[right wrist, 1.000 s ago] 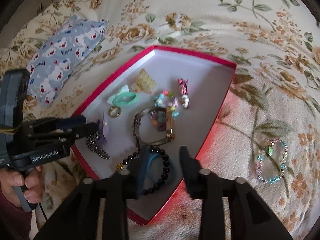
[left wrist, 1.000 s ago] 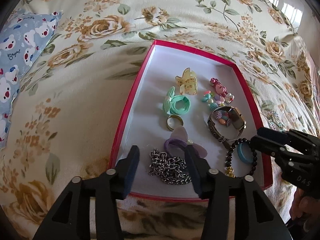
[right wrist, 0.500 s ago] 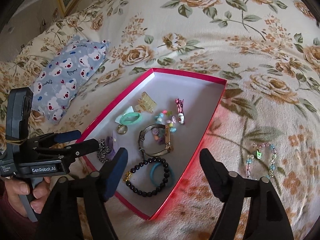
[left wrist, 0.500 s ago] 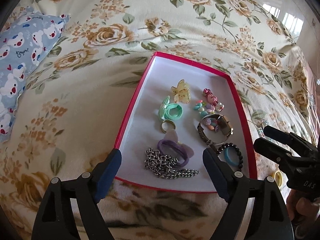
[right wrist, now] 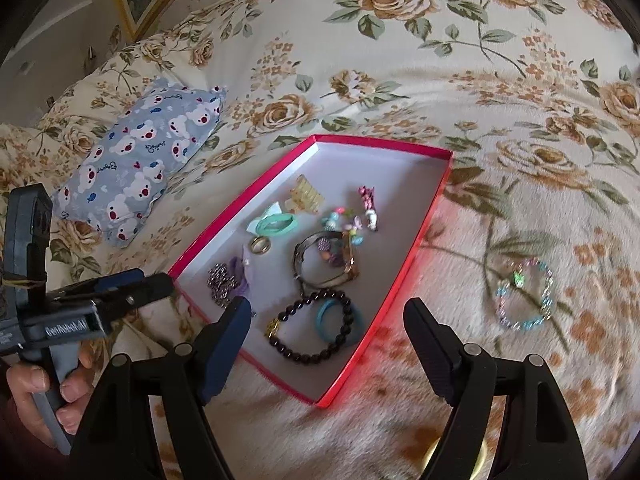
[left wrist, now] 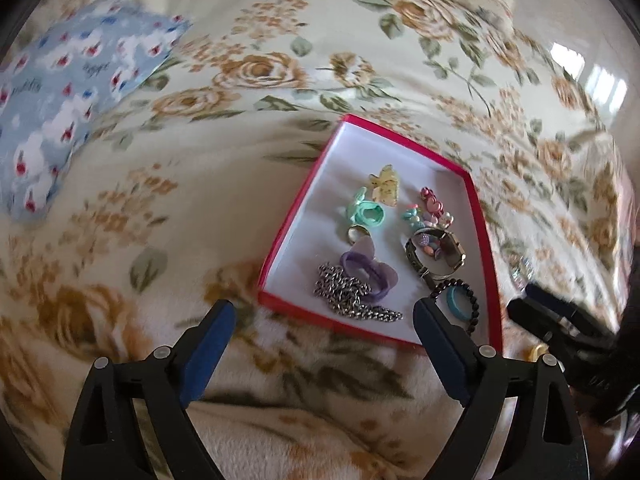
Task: Organize jewelry
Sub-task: 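Open both tools and withdraw them up from the box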
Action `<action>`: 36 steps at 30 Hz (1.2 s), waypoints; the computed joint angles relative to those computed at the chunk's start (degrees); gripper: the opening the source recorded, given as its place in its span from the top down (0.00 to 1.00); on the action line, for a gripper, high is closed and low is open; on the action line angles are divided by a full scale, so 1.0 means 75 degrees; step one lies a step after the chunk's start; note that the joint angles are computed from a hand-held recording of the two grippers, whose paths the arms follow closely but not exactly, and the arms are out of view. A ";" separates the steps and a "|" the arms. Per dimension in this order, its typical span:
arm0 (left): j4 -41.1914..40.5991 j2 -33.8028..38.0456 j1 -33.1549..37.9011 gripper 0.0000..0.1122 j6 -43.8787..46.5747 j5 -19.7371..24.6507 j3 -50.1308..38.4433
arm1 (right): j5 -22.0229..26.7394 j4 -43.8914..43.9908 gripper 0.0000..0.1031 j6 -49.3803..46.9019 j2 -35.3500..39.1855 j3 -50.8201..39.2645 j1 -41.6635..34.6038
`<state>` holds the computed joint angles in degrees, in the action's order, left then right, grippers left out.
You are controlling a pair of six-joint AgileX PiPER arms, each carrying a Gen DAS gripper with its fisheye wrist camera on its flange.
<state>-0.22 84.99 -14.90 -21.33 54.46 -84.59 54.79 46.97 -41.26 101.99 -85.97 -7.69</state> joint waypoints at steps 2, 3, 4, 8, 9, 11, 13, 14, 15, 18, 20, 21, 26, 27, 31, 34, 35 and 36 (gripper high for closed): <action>-0.0455 -0.0228 0.0269 0.19 0.0116 -0.0150 0.0343 | 0.0053 0.0015 0.22 0.0032 -0.0019 0.0121 0.0002; -0.0597 -0.0343 0.0355 0.19 0.0132 -0.0214 0.0519 | 0.0147 0.0071 0.22 0.0019 -0.0006 0.0159 -0.0027; -0.0657 -0.0432 0.0421 0.19 0.0143 -0.0264 0.0664 | 0.0228 0.0154 0.22 -0.0020 -0.0002 0.0218 -0.0061; -0.0176 -0.0686 0.0306 0.19 -0.0225 -0.0349 0.0990 | 0.0172 0.0264 0.22 -0.0176 -0.0199 0.0577 -0.0131; 0.0038 -0.0728 0.0207 0.19 -0.0388 -0.0327 0.1015 | 0.0166 0.0272 0.22 -0.0202 -0.0259 0.0642 -0.0152; 0.0375 -0.0795 -0.0009 0.19 -0.0678 -0.0254 0.1025 | 0.0144 0.0257 0.21 -0.0228 -0.0371 0.0748 -0.0178; 0.0666 -0.0888 -0.0230 0.19 -0.0920 -0.0204 0.1036 | 0.0185 0.0291 0.19 -0.0266 -0.0464 0.0810 -0.0238; 0.0700 -0.0931 -0.0283 0.19 -0.0938 -0.0203 0.1038 | 0.0196 0.0293 0.18 -0.0268 -0.0529 0.0843 -0.0277; 0.0739 -0.0973 -0.0362 0.19 -0.0980 -0.0165 0.1011 | 0.0195 0.0289 0.17 -0.0282 -0.0586 0.0874 -0.0308; 0.0392 -0.1118 -0.0329 0.19 -0.0624 -0.0052 0.0894 | 0.0312 0.0239 0.17 -0.0343 -0.0758 0.0839 -0.0428; 0.0076 -0.1217 -0.0153 0.19 -0.0234 0.0005 0.0756 | 0.0473 0.0287 0.17 -0.0362 -0.0830 0.0704 -0.0559; -0.0003 -0.1264 -0.0175 0.19 -0.0072 0.0100 0.0569 | 0.0560 0.0332 0.17 -0.0385 -0.0865 0.0620 -0.0629; 0.0068 -0.1469 -0.0232 0.09 0.0431 0.0446 -0.0126 | 0.0981 0.0503 0.00 -0.0473 -0.1057 -0.0308 -0.0962; 0.0121 -0.1556 -0.0268 0.09 0.0414 0.0418 -0.0157 | 0.0987 0.0532 0.00 -0.0514 -0.1100 -0.0425 -0.1003; 0.1422 -0.1791 -0.0866 0.09 -0.0531 0.0445 0.0222 | 0.0805 0.0472 0.00 -0.0588 -0.1289 -0.0575 -0.1013; 0.3082 -0.1747 -0.1783 0.09 -0.1828 0.0653 0.0602 | 0.0234 0.0773 0.00 -0.0977 -0.1570 0.0194 -0.0958; 0.3498 -0.1713 -0.2033 0.09 -0.2161 0.0716 0.0706 | -0.0036 0.0776 0.00 -0.1026 -0.1647 0.0519 -0.0864; 0.3983 -0.1709 -0.2286 0.09 -0.2554 0.0774 0.0906 | -0.0064 0.0796 0.00 -0.1075 -0.1666 0.0625 -0.0874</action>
<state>29.65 72.17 -32.05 -40.48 60.26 -77.79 54.32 52.94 -49.32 89.50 -81.28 -14.24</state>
